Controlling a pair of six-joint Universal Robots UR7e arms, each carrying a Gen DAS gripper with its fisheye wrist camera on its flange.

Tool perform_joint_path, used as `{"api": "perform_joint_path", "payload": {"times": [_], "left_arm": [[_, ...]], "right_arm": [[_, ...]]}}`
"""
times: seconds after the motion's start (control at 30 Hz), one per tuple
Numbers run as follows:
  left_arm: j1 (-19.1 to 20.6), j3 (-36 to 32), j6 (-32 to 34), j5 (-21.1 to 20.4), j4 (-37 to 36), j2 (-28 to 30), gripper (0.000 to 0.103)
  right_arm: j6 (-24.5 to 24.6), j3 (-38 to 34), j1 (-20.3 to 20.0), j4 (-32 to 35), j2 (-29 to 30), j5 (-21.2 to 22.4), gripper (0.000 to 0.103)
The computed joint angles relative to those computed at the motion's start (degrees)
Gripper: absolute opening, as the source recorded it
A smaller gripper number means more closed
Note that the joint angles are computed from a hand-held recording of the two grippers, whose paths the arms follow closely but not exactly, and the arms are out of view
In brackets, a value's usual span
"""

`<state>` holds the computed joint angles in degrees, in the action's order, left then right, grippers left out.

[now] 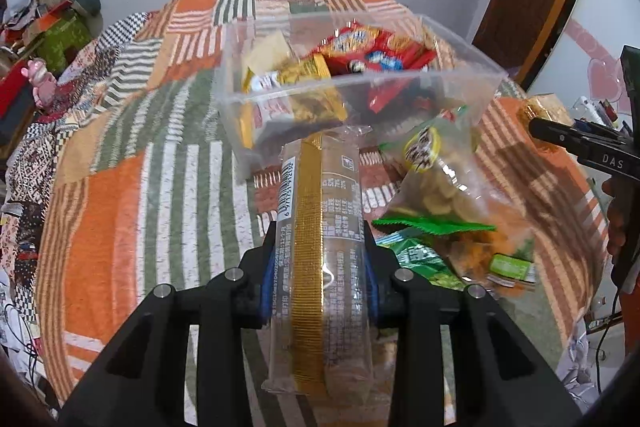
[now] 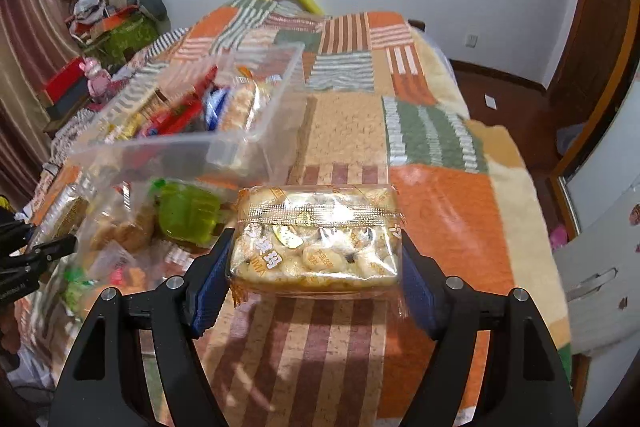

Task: Organize snacks
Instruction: 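Carry the cookie pack into the box with the right tool while the left tool lowers the biscuit tube in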

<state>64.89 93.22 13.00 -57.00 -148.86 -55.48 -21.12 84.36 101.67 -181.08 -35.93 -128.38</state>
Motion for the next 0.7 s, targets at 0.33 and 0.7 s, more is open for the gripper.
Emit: {"api": "perform_joint_path", "payload": {"times": [0.33,0.7], "left_arm": [[-1.6,-2.2,0.3,0.3,-2.2,-0.8,0.035],[-2.0,-9.4,3.3,-0.1,-4.1,3.1,0.035]], "right_arm": [[-2.6,-1.4,1.9,-2.6,0.2,3.7,0.072],[-4.8,-8.4,2.8,-0.9,4.6,6.4,0.072]]}}
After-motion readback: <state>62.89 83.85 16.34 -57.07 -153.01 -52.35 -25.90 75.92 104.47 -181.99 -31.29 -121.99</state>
